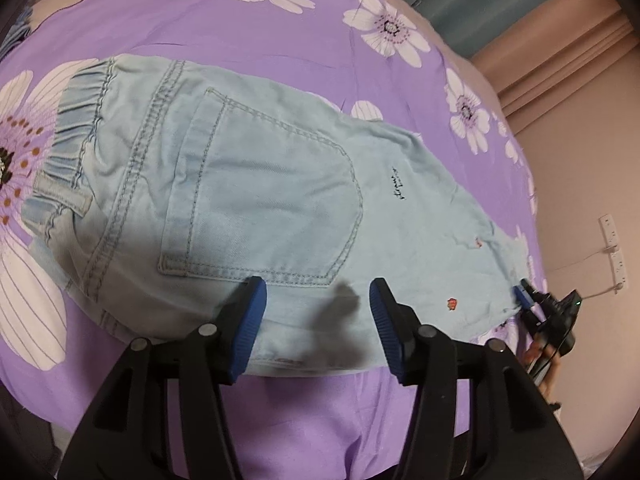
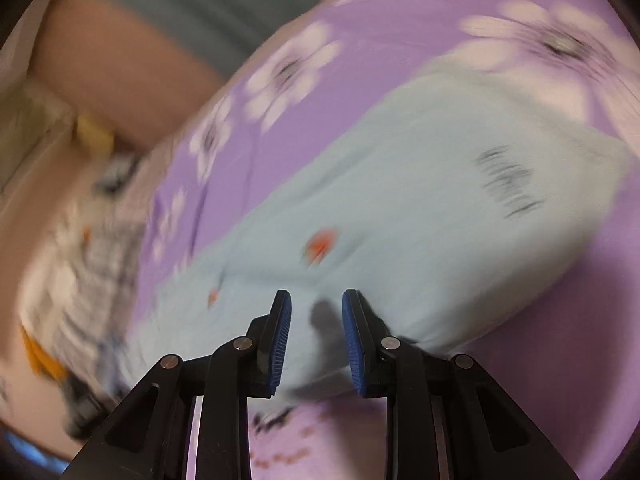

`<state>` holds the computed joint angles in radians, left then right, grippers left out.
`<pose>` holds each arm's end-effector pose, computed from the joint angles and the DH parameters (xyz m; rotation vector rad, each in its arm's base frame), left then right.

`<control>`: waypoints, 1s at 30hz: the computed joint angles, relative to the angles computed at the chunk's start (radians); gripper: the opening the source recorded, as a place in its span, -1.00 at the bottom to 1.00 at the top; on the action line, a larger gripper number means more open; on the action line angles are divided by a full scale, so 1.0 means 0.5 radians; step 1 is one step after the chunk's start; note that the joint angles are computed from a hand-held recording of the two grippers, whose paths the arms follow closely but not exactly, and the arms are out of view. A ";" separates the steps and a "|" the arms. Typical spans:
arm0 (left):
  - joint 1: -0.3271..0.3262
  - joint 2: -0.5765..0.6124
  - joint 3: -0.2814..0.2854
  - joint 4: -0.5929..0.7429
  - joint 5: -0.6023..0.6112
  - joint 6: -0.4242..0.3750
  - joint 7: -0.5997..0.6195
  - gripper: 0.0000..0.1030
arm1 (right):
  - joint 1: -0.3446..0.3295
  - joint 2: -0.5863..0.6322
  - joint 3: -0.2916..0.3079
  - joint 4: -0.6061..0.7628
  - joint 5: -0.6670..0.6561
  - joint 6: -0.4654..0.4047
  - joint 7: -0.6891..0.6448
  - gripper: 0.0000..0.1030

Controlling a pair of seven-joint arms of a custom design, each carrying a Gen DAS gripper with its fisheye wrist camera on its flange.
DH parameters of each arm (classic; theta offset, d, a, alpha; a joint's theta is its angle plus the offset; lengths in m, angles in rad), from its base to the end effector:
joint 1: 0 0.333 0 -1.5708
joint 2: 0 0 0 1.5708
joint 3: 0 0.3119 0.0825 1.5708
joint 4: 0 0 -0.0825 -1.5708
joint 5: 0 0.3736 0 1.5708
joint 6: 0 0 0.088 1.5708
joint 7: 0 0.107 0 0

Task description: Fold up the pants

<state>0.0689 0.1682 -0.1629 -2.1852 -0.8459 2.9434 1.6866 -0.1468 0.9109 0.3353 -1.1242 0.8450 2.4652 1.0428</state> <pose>0.5759 -0.0030 0.3661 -2.5427 1.3622 -1.0102 0.7912 0.0509 0.3265 -1.4981 1.5734 0.2037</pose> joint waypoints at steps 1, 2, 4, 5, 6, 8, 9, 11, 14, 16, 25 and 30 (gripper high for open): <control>-0.028 0.008 0.034 0.011 0.105 -0.013 -0.099 0.08 | -0.003 0.026 -0.019 0.050 0.000 0.020 0.039 -0.51; -0.060 0.013 0.070 0.022 0.233 -0.026 -0.216 0.13 | 0.015 0.051 -0.062 0.105 -0.035 0.064 0.093 -0.51; -0.132 0.021 0.145 0.043 0.534 -0.043 -0.471 0.18 | 0.049 0.154 -0.146 0.288 -0.163 0.125 0.231 -0.52; -0.134 0.026 0.141 0.056 0.588 -0.044 -0.507 0.18 | 0.034 0.200 -0.141 0.364 -0.181 0.115 0.281 -0.55; -0.115 0.034 0.107 0.078 0.576 -0.044 -0.479 0.18 | -0.011 0.221 -0.077 0.382 -0.235 0.148 0.335 -0.55; -0.084 0.061 0.039 0.138 0.520 -0.055 -0.390 0.18 | -0.022 0.106 -0.092 0.209 -0.176 0.340 0.292 -0.42; -0.076 0.086 0.011 0.183 0.499 -0.066 -0.346 0.19 | -0.025 0.019 -0.098 0.070 -0.189 0.476 0.281 -0.34; -0.066 0.152 -0.039 0.285 0.454 -0.094 -0.261 0.21 | -0.164 -0.131 0.058 -0.195 -0.088 0.617 0.123 -0.25; -0.053 0.290 -0.125 0.479 0.360 -0.147 -0.125 0.21 | -0.367 -0.316 0.239 -0.522 0.160 0.591 -0.116 -0.24; -0.073 0.400 -0.164 0.626 0.351 -0.189 -0.071 0.21 | -0.366 -0.394 0.198 -0.641 0.231 0.536 -0.116 -0.24; -0.232 0.762 -0.130 1.048 0.559 -0.381 -0.191 0.21 | -0.113 -0.272 -0.093 -0.442 0.188 0.408 0.201 -0.20; -0.129 0.742 -0.249 0.968 0.466 -0.290 -0.047 0.21 | -0.120 -0.081 0.033 -0.221 0.203 0.583 0.168 -0.25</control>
<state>0.0043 0.5392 -0.2875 -1.7010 -0.6129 2.7984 1.6629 -0.2069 0.8702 0.3519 -1.2345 0.9464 2.7569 1.1271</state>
